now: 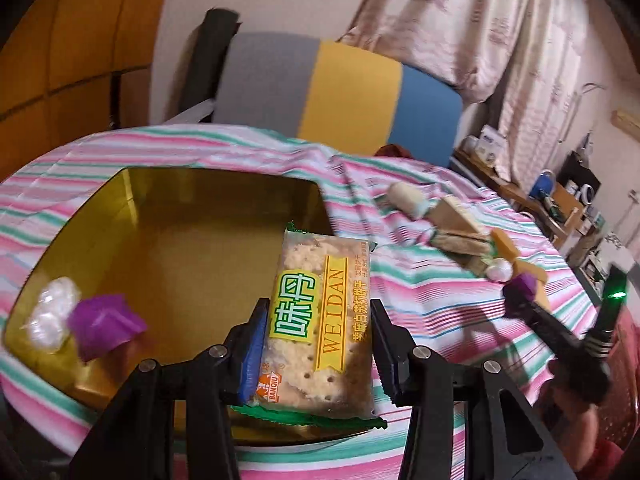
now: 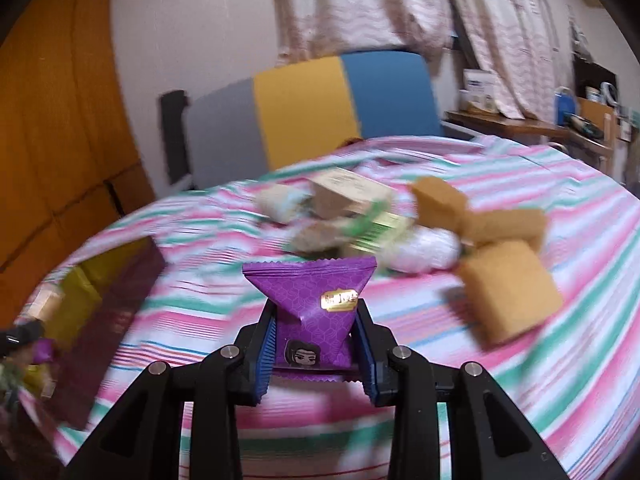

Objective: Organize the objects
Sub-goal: 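Carry both packets to the gold tray and release them inside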

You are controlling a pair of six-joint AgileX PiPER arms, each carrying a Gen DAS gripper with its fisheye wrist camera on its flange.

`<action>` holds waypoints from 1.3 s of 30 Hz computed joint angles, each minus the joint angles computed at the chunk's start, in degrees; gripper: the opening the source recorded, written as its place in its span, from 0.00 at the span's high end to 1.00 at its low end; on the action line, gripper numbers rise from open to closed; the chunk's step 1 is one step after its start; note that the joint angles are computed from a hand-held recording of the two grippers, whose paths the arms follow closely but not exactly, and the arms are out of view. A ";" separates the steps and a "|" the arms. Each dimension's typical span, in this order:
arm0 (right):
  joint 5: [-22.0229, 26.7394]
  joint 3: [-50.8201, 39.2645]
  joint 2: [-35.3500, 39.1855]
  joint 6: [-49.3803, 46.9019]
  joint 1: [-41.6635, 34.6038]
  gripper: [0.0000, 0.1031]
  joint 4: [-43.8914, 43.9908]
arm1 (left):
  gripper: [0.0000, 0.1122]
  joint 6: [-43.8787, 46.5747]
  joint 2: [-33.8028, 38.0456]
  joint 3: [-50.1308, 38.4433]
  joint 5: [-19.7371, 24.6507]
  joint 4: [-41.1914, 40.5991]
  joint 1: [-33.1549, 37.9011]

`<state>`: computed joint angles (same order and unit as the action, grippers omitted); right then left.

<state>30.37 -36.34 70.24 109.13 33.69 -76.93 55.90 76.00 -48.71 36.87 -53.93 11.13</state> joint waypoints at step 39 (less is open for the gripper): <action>-1.42 -41.37 30.65 -51.69 18.26 0.66 45.12 | 0.09 -5.58 3.47 -9.35 -0.04 -2.11 25.04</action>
